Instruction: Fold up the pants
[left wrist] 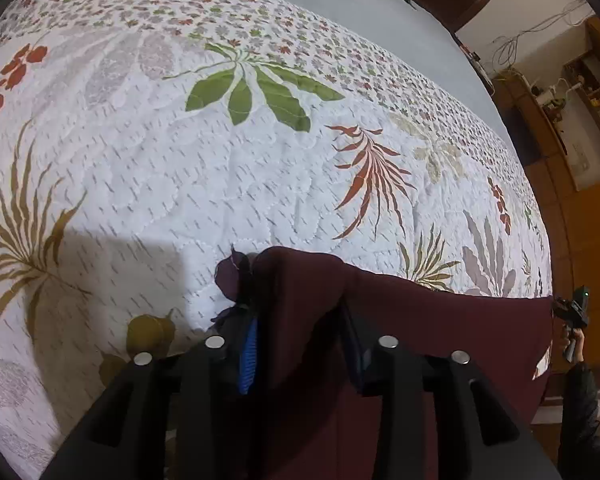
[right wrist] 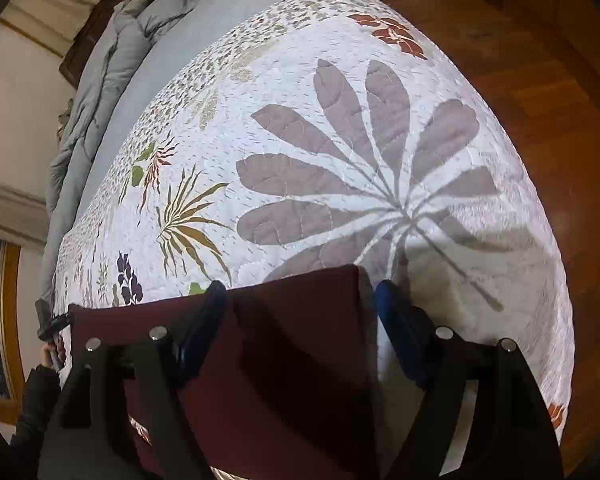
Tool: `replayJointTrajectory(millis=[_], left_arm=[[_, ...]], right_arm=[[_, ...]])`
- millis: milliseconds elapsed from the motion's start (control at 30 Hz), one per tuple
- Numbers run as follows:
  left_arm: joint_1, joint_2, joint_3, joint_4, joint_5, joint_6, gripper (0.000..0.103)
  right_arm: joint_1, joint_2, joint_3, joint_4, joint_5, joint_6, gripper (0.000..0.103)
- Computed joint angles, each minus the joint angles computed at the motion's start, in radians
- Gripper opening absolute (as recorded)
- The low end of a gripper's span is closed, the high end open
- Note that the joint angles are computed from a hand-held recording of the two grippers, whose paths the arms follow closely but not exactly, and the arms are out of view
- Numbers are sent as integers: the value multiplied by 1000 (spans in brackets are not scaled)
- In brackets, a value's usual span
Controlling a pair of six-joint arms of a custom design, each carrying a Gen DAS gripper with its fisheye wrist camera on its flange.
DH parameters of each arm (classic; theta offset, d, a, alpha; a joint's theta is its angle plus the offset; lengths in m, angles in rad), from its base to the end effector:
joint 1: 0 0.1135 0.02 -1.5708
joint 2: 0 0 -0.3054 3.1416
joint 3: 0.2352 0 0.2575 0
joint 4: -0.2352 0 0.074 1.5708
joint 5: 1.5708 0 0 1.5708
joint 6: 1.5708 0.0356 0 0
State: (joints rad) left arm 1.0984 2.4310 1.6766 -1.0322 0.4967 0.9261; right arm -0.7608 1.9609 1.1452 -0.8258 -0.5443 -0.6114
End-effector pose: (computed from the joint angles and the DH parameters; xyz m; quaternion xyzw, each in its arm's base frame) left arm 0.2210 0.3952 0.0821 -0.1093 0.9578 -0.2180 0.1519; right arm 0.2619 -0.2239 0.1505 0.0813 0.9592 0.2294 0.1438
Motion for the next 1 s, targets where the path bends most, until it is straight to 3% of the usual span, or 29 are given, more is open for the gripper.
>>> replayJointTrajectory(millis=[100, 200, 233, 300, 433, 633, 1000], left_arm=[[5, 9, 8, -8, 13, -11, 39], [8, -4, -14, 14, 20, -22, 36], [7, -19, -37, 41, 16, -28, 33], [10, -29, -53, 58, 22, -40, 28], [17, -73, -104, 100, 40, -53, 21], [52, -131, -119, 72, 94, -44, 18], [134, -269, -82, -135, 178, 80, 16]], right_arm=[[6, 13, 10, -57, 2, -65, 81], [17, 1, -9, -55, 32, -113, 79], [7, 8, 4, -63, 22, -101, 73], [-24, 30, 46, -113, -13, -97, 28], [-35, -38, 18, -125, -13, -129, 23], [-73, -155, 14, -163, -51, -125, 23], [-193, -356, 18, -350, -105, -246, 23]])
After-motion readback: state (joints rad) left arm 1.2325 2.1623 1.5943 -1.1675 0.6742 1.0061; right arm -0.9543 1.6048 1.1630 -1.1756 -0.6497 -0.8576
